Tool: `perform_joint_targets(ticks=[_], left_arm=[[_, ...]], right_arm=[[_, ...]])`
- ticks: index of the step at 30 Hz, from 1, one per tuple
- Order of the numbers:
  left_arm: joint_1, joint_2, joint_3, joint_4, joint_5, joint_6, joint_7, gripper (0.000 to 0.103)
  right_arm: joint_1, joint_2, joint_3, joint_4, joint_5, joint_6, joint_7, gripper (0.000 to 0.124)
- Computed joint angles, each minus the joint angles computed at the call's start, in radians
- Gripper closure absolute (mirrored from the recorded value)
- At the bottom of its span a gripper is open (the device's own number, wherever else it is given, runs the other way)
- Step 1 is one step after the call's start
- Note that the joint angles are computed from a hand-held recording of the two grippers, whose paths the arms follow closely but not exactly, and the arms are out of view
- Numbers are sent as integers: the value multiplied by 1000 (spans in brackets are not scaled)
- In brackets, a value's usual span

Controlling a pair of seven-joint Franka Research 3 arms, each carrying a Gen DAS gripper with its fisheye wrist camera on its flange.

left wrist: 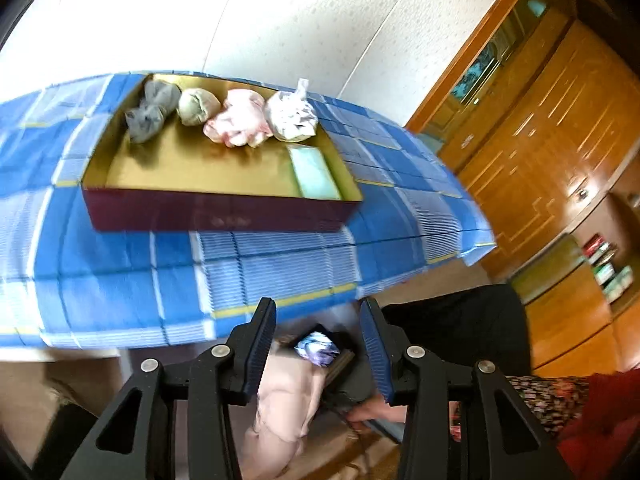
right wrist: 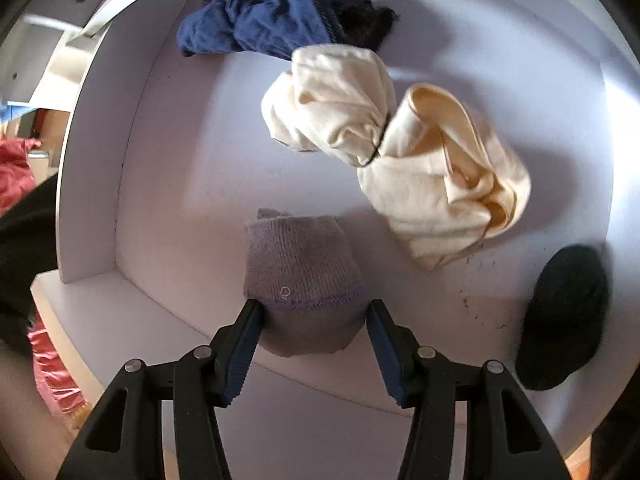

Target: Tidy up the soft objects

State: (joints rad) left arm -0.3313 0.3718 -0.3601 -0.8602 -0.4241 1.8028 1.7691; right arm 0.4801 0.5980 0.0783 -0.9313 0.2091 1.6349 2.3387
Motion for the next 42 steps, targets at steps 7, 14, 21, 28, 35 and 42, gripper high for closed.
perform_joint_targets(ticks=[7, 14, 21, 28, 35, 42], left_arm=[[-49, -10, 39, -105, 188, -140, 7, 33], [-122, 51, 66, -187, 435, -165, -2, 22], [-218, 210, 105, -50, 618, -204, -4, 11], [-266, 258, 136, -61, 742, -156, 77, 8], [-244, 262, 137, -106, 730, -169, 55, 38], [-156, 160, 93, -223, 612, -143, 55, 49]], right_arm=[[-6, -9, 4, -31, 14, 24, 9, 70], [1, 32, 6, 39, 13, -20, 0, 73], [-2, 33, 5, 28, 24, -11, 3, 73], [-35, -36, 10, -119, 73, 73, 5, 73], [-43, -44, 13, -140, 73, 78, -11, 72], [-48, -21, 18, -118, 79, 64, -35, 72]])
